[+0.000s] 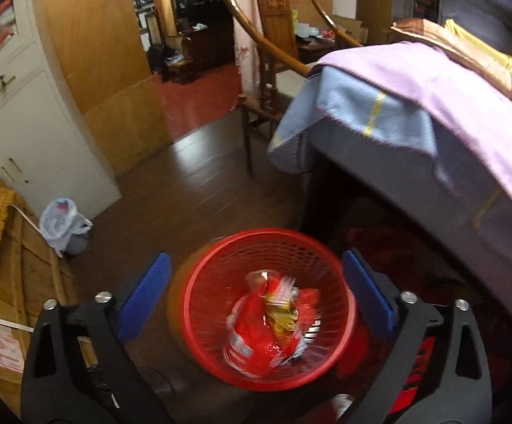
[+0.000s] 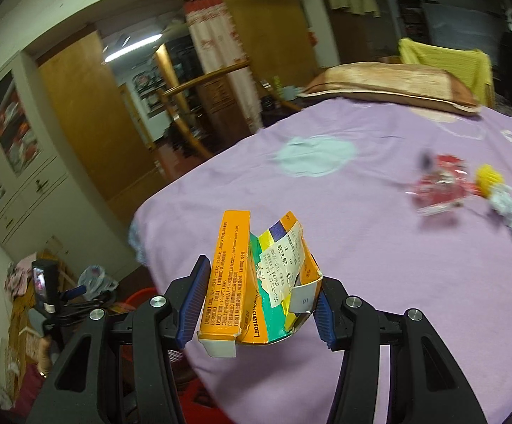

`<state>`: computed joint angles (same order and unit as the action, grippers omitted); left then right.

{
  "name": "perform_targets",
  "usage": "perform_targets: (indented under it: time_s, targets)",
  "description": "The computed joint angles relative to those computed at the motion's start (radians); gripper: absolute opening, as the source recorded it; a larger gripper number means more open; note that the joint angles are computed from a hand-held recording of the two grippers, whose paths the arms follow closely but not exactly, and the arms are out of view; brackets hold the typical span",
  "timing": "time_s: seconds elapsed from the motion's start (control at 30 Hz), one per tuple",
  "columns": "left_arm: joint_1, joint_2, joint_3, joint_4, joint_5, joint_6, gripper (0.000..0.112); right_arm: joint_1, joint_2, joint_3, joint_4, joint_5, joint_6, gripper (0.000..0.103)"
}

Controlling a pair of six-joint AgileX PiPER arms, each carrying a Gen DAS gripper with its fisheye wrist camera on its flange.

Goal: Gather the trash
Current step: 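Lower the orange medicine box into the wastebasket and open the right tool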

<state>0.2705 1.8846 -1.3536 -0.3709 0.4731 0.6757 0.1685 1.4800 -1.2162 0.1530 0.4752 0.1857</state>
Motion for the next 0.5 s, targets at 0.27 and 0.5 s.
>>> perform_targets:
  time_s: [0.27, 0.5]
  targets:
    - [0.074, 0.008, 0.012, -0.047, -0.086, 0.069, 0.096, 0.229, 0.225, -0.268, -0.053, 0.102, 0.049, 0.053]
    - [0.146, 0.035, -0.032, -0.126, -0.094, 0.143, 0.096, 0.365, 0.515, -0.644, 0.01, 0.283, -0.017, 0.054]
